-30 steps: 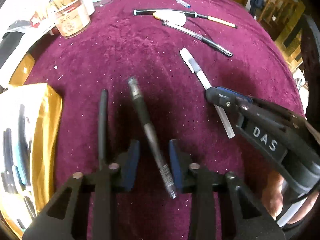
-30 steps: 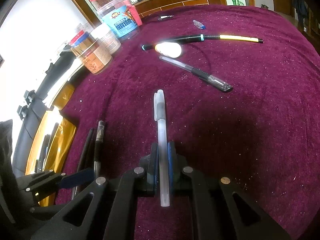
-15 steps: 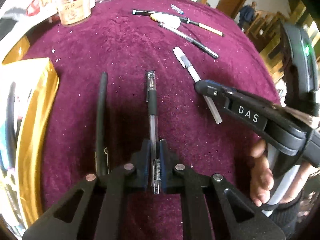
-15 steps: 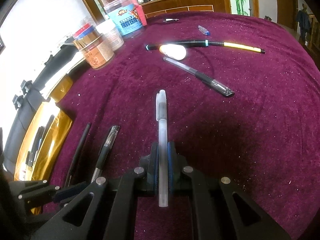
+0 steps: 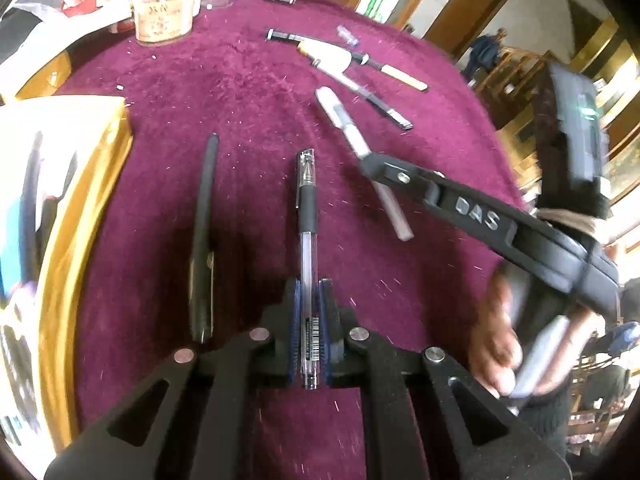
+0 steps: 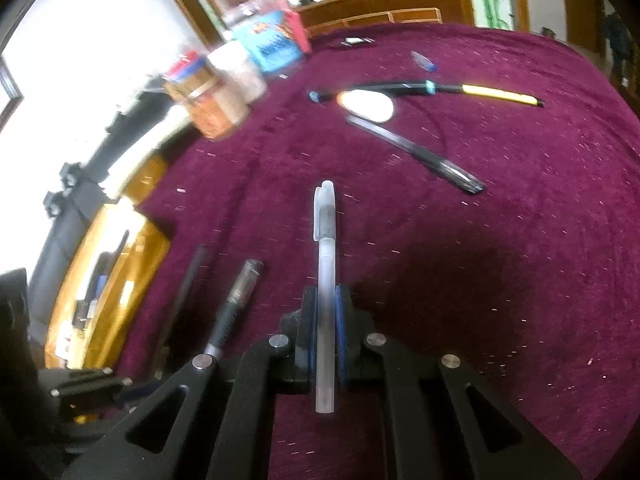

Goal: Organize rigid objects
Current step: 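Lower the clear gel pen and white pen into the white tray and release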

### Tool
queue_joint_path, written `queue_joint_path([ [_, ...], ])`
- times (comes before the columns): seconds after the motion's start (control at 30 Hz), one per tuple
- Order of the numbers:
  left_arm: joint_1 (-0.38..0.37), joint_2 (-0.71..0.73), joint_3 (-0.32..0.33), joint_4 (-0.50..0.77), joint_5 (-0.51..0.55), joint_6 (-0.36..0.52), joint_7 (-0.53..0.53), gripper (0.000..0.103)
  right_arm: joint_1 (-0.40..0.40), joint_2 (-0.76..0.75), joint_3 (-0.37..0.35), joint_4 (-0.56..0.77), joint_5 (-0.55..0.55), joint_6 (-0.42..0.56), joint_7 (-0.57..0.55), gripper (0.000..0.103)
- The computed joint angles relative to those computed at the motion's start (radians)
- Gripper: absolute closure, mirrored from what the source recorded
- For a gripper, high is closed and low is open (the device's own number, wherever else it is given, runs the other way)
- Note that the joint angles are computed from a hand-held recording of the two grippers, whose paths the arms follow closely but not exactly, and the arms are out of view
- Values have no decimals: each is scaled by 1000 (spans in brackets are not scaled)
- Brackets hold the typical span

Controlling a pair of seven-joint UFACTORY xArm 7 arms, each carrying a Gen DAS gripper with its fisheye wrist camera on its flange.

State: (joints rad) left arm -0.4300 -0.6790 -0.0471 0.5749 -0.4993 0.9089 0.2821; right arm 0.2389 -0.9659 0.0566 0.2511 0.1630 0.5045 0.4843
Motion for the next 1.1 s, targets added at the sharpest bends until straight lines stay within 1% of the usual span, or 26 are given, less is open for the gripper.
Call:
queue_joint_path([
  [0.07,21,-88,43,-17,8,53,8,97,39,-28,-9,-5,19,-30,-12,96],
  [0.13,52,-158,98,-16,15,112,30,97,66,-46,1,-2,27,-44,-15,96],
  [0.2,104,-219,162,0,31,164,58,97,95,-46,20,5,28,-68,-15,96],
  [0.27,163,-242,206,21,56,194,84,97,122,-36,43,15,31,-79,-5,96],
  [0.33,224,-247,237,38,80,194,106,97,161,-26,54,23,37,-95,0,96],
  [0.43,324,-221,262,52,134,155,121,97,179,7,117,57,18,-112,36,95],
  [0.53,364,-155,312,81,125,150,148,97,241,111,103,129,43,-139,52,95],
  [0.57,375,-137,322,88,118,140,160,97,235,177,136,185,37,-134,78,95],
  [0.63,390,-108,330,93,100,121,184,97,236,273,170,262,29,-143,110,95],
  [0.7,396,-66,329,104,82,106,203,97,255,405,191,346,29,-204,127,95],
  [0.73,397,-34,323,111,77,94,213,97,244,463,214,382,13,-225,145,95],
  [0.77,404,-11,330,121,78,95,232,97,216,538,249,428,-21,-250,172,95],
  [0.8,412,12,318,123,78,86,235,97,198,593,269,459,-52,-265,194,95],
  [0.83,418,42,311,132,81,84,239,97,180,638,286,482,-86,-274,219,95],
  [0.87,419,75,307,142,76,82,249,97,138,683,321,501,-149,-283,269,95],
  [0.9,425,103,296,147,74,73,250,97,122,706,333,508,-191,-288,305,95],
  [0.93,436,129,279,151,79,59,242,97,129,729,326,506,-207,-306,317,95],
  [0.97,442,149,267,155,83,52,241,97,154,750,304,498,-194,-332,317,95],
  [1.0,450,166,254,160,91,51,233,97,173,758,287,497,-188,-338,315,95],
  [1.03,462,186,233,164,111,44,210,97,178,763,282,497,-200,-339,323,95],
  [1.07,469,187,219,159,122,42,197,97,161,760,293,495,-242,-337,349,95],
  [1.1,470,198,212,161,126,43,190,96,165,759,288,493,-253,-337,355,95],
])
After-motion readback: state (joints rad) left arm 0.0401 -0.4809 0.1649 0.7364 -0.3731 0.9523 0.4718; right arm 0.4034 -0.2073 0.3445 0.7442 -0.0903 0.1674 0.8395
